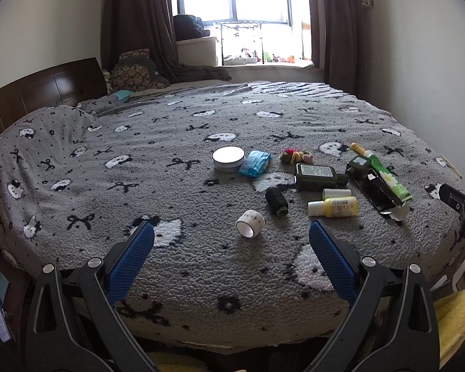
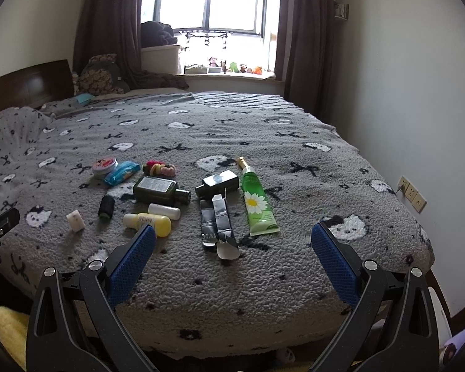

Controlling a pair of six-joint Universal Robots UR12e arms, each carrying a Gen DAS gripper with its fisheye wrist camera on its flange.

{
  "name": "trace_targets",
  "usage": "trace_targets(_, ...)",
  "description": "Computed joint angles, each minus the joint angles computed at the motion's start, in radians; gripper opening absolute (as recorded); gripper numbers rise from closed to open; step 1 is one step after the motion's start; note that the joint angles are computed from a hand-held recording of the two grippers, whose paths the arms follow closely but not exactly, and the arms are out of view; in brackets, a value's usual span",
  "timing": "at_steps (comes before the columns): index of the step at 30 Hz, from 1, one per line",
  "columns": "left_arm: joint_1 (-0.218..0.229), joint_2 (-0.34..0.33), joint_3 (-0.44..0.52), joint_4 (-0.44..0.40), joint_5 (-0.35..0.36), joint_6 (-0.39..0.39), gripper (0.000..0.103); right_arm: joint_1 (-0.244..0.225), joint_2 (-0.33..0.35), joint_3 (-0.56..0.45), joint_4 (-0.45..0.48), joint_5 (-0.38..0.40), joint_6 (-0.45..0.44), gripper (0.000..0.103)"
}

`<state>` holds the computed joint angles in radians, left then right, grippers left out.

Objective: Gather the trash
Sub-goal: 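Grasp the white tape roll with the left tool while the right tool grasps the black box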

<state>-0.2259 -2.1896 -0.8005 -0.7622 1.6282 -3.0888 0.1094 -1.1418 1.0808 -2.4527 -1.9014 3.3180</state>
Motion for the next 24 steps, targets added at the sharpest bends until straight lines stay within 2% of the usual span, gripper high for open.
trace_targets(6,0.01,-0.052,0.065,-0.108,-0.043,-0.019,0.094,-0.024,0.034,-0.032,0.068,0.092,0.032,0.1)
trace_targets(9,0.007,-0.09,0.114,-0.137,-0.037,-0.005,0.094,-0.035,0.06,-0.062,0.099,0.113,0.053,0.1)
trace_targets(14,0.004,-0.171,0.242,-0.216,-0.032,0.005,0.092,-0.05,0.119,-0.143,0.146,0.152,0.009,0.1)
trace_targets(15,0.004,-0.188,0.27,-0.237,-0.035,0.006,0.088,-0.053,0.132,-0.16,0.153,0.16,0.004,0.097)
trace_targets(16,0.004,-0.203,0.297,-0.26,-0.041,0.009,0.085,-0.056,0.144,-0.177,0.163,0.175,-0.005,0.088)
trace_targets(18,0.004,-0.231,0.344,-0.299,-0.056,0.015,0.083,-0.058,0.176,-0.225,0.211,0.188,-0.022,0.08)
trace_targets(23,0.007,-0.286,0.431,-0.378,-0.077,0.002,0.078,-0.057,0.23,-0.301,0.297,0.165,-0.044,0.078)
trace_targets(24,0.009,-0.295,0.446,-0.391,-0.08,0.001,0.073,-0.059,0.234,-0.306,0.302,0.172,-0.044,0.078)
